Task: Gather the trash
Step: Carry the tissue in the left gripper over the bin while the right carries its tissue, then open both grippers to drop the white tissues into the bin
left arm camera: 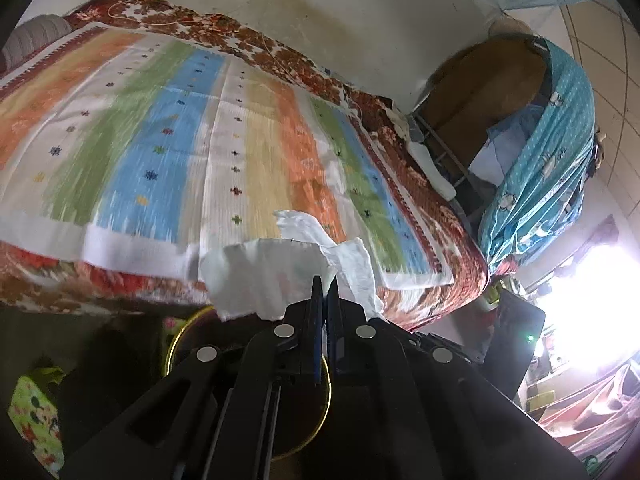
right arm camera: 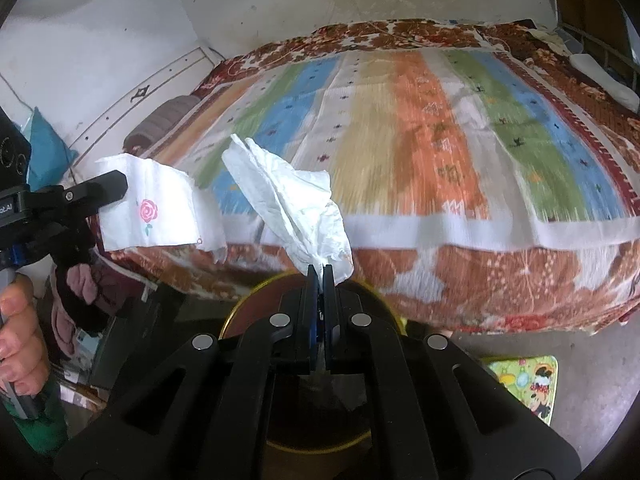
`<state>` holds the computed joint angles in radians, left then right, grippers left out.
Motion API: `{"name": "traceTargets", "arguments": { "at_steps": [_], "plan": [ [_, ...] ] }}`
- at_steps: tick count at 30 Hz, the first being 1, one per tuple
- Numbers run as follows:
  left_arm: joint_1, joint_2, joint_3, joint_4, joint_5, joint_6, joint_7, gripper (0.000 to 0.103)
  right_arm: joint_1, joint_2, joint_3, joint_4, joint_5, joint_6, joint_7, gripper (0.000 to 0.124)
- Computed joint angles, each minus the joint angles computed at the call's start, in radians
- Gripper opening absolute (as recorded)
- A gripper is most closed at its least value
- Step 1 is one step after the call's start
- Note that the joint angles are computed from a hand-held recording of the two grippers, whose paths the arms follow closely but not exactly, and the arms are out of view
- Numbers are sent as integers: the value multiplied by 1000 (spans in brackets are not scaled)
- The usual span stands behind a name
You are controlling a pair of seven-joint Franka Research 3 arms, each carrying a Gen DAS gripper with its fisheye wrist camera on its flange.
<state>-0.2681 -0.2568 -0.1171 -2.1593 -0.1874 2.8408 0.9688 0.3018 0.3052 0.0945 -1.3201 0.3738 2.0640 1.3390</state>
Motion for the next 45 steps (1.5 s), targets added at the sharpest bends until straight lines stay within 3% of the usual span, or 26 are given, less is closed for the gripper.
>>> {"name": "traceTargets", "arguments": {
  "at_steps": [12,28,30,33,35,39,42,45],
  "plan": [
    [-56,-14,-30,-78,-1,-41,-58,1,12,-131,-2,-216,-25,-18,-20,1],
    [-72,71,-22,-113,-169,-22,7,1,27,-68,-6,-223,-64,-124,74,2],
    [-79,82,-13,-113,-218,-21,39,4,23,-50,-6,-213,-53,-150,82,5],
    [-73,98,-17,-111,-255,-21,69,12,20,-33,-5,-213,-37,-165,93,30],
    [-45,103,-37,-114,-201,-30,26,24,19,-32,-4,-222,-32,-166,91,36],
    [-18,87,-53,-127,-126,-44,-35,24,16,-53,-1,-255,-15,-150,65,36],
    [21,58,-79,-127,16,-86,-133,24,15,-85,0,-283,-10,-112,34,36],
    [29,33,-84,-126,99,-122,-177,30,17,-125,0,-312,-16,-68,-6,36]
  ]
}}
